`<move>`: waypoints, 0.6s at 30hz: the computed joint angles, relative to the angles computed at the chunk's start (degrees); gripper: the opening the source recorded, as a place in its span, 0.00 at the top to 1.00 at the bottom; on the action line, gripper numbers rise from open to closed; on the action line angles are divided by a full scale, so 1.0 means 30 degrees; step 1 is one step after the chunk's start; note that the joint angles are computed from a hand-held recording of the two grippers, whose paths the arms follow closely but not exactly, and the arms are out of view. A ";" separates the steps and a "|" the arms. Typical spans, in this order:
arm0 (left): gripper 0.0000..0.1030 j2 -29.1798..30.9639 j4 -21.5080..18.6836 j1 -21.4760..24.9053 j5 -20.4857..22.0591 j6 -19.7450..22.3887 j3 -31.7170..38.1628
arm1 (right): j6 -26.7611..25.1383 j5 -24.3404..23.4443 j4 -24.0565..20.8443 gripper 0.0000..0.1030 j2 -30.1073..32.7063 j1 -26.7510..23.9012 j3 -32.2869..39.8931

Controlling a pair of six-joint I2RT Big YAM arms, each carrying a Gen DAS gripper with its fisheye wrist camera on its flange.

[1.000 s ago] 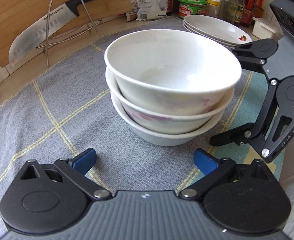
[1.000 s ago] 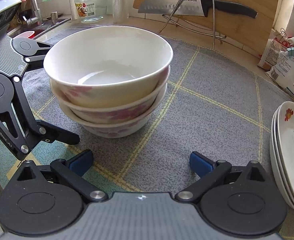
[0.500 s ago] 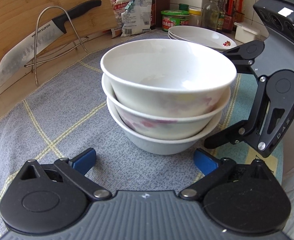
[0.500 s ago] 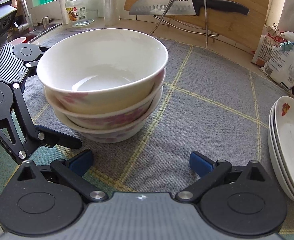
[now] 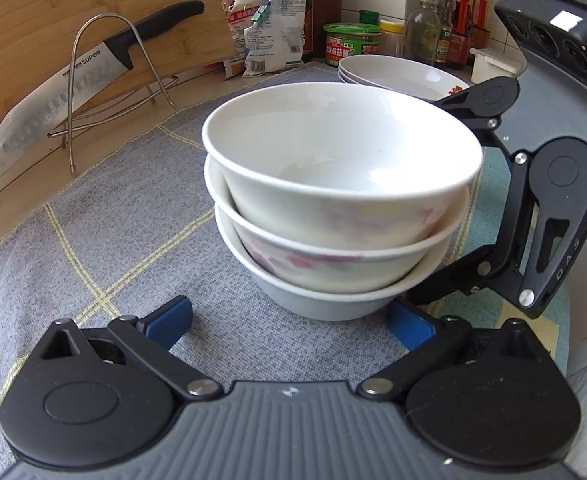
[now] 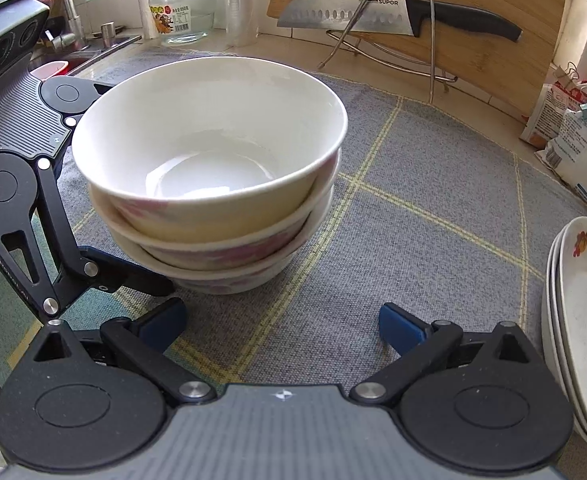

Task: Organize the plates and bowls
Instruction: 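Close the left tool on one side of the bowl stack while the right tool grips the opposite side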

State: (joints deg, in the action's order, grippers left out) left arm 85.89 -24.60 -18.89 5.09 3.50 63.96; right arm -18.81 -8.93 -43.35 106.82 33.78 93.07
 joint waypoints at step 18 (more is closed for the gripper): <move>0.05 0.0764 -0.3180 0.0806 0.2605 0.3338 0.2503 | -0.7641 -0.4367 -0.3563 0.00 0.1978 -0.0845 0.3960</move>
